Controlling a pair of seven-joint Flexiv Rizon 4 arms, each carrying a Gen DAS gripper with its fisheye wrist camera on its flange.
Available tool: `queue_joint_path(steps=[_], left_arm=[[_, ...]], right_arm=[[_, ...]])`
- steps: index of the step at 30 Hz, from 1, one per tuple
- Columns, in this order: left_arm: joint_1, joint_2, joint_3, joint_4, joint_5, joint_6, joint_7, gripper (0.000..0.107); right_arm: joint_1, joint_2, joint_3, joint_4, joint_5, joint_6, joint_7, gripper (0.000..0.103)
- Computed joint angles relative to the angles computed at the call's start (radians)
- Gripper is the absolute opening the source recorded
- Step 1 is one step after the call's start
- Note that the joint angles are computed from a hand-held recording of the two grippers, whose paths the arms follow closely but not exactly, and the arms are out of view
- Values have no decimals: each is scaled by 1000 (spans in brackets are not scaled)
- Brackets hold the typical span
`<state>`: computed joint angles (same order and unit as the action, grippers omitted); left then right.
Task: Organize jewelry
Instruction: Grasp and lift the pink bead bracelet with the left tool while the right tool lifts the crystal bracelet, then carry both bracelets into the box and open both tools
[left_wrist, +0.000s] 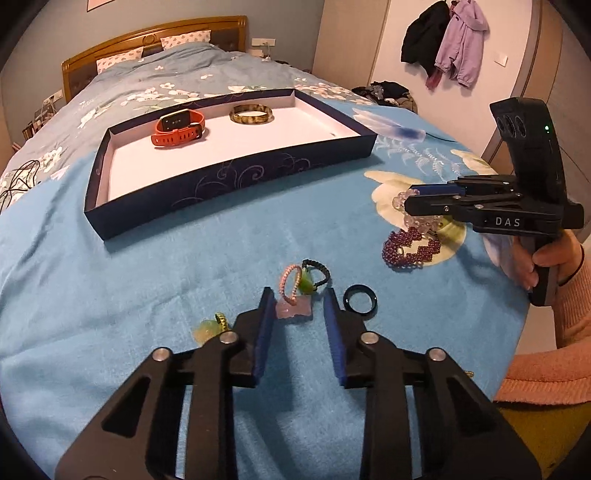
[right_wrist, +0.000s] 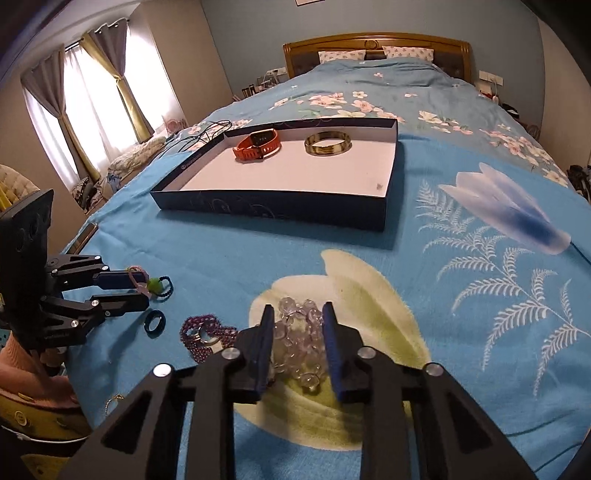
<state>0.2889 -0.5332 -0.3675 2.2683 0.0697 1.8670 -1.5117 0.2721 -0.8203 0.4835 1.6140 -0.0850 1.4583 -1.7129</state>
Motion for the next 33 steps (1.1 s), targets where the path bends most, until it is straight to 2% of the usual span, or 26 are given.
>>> queue_joint_path(steps=[3, 8, 15, 19, 25, 30, 33], left_arm=[[38, -3, -35, 6, 9, 0, -7, 20], [58, 7, -48, 18, 20, 10, -18, 20], [129, 42, -98, 39, 77, 54, -49, 20], [141, 67, -98, 32, 103, 61, -67, 20], [106, 94, -50, -13, 94, 43, -52, 20], [55, 94, 15, -69, 62, 29, -21, 20], [50, 82, 26, -101, 41, 15, -1, 20]], right_arm=[[-19, 0, 23, 7, 3, 19, -17, 16], [-37, 15, 48, 28, 0, 65, -27, 16], [-94, 17, 137, 30, -18, 113, -43, 16], [-124, 9, 187, 13, -43, 131, -48, 16], [-97, -5, 176, -49, -97, 146, -31, 16], [-73, -41, 173, -137, -120, 113, -25, 16], [-50, -68, 167, -202, -116, 84, -29, 16]])
